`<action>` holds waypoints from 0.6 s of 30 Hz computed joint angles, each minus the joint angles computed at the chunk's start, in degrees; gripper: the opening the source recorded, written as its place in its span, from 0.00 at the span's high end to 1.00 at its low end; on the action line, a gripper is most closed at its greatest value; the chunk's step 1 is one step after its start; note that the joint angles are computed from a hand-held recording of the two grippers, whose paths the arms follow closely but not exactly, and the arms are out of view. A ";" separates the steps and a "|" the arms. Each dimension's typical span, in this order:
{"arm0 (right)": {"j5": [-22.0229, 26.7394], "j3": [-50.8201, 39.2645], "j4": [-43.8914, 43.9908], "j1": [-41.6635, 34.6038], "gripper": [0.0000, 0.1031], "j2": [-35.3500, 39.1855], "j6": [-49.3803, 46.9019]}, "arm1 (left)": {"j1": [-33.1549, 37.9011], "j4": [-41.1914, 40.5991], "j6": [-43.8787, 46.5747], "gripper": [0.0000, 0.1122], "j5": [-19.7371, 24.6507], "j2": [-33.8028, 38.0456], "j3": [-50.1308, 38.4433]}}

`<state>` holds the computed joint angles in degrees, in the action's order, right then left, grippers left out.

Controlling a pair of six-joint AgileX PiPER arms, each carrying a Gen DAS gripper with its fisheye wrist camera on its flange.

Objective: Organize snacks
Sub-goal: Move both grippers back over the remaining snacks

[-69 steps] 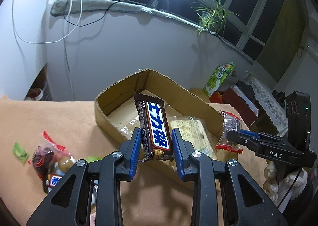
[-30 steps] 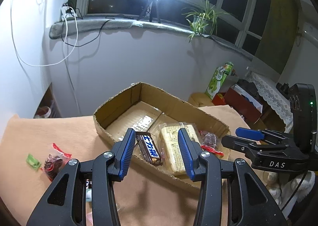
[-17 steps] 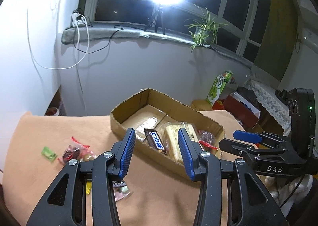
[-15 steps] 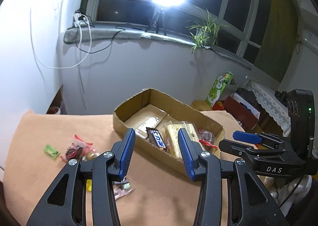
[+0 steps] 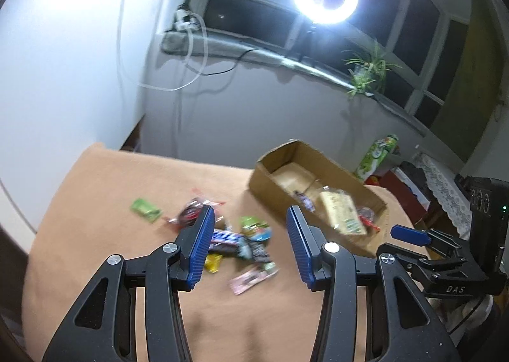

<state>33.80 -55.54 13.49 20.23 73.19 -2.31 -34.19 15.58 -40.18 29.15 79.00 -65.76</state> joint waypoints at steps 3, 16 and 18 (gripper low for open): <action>-1.39 0.21 -0.54 2.18 0.22 2.01 1.32 | 2.90 -2.60 1.98 0.59 -0.62 -1.63 3.23; -8.85 -1.14 -3.70 8.23 0.23 14.25 5.80 | 8.55 -18.73 17.95 0.59 -5.21 0.17 11.52; -9.39 -1.36 -3.96 8.84 0.28 15.59 5.84 | 8.72 -22.62 22.05 0.59 -5.87 1.50 11.98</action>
